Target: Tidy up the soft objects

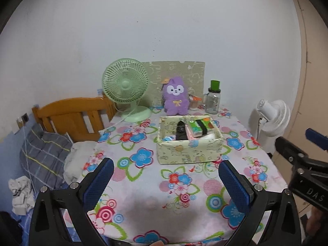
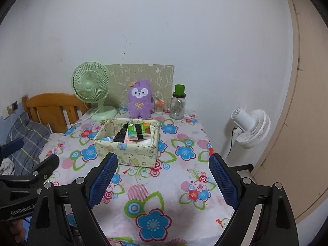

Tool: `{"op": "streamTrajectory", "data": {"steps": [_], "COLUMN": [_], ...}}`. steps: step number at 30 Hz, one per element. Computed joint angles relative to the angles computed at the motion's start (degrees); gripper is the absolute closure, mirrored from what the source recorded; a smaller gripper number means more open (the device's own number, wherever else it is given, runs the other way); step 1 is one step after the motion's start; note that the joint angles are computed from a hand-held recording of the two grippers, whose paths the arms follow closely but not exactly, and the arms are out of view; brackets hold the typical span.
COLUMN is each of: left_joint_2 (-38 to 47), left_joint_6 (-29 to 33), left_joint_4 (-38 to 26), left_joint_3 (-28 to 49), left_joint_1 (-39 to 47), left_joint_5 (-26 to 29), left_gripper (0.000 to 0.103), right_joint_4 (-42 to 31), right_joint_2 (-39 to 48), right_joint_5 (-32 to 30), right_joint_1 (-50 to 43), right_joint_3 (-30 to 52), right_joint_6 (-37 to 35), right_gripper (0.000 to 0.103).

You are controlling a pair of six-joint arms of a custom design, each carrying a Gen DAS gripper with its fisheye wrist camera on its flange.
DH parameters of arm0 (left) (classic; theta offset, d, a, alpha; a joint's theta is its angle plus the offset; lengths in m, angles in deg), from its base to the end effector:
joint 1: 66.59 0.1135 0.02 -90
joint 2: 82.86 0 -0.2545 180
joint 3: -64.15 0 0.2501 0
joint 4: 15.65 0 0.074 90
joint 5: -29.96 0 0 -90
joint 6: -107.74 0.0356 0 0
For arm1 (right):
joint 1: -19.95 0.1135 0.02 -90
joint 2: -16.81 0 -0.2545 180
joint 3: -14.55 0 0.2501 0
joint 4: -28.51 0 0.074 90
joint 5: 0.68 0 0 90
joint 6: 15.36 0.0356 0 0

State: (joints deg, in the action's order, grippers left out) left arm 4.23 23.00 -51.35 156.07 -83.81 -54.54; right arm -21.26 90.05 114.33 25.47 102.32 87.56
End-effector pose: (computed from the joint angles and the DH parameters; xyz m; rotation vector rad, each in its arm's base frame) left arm 0.3335 -0.1069 0.3326 0.4686 2.0624 -0.2259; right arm 0.2757 0.0115 0.3586 0.3799 2.1005 -0.2883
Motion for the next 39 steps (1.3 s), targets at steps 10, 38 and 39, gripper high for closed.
{"op": "streamTrajectory", "data": {"steps": [10, 38, 39], "left_joint_2": [-0.6, -1.0, -0.9], "left_joint_6": [-1.1, -2.1, -2.1], "left_joint_4": [-0.2, -0.3, -0.2], "left_joint_3": [-0.1, 0.1, 0.2], "left_joint_1": [-0.2, -1.5, -1.5], "left_joint_5": [2.1, 0.5, 0.6], "left_gripper": [0.000, 0.000, 0.000], "right_joint_4": [-0.1, 2.2, 2.4], "right_joint_2": [-0.5, -1.5, -1.5], "right_joint_5": [-1.1, -4.8, -5.0], "right_joint_1": [-1.2, -3.2, -3.3], "right_joint_3": [-0.7, -2.5, -2.6], "right_joint_6": [0.9, 1.1, 1.2], "right_gripper": [0.011, 0.011, 0.011]}}
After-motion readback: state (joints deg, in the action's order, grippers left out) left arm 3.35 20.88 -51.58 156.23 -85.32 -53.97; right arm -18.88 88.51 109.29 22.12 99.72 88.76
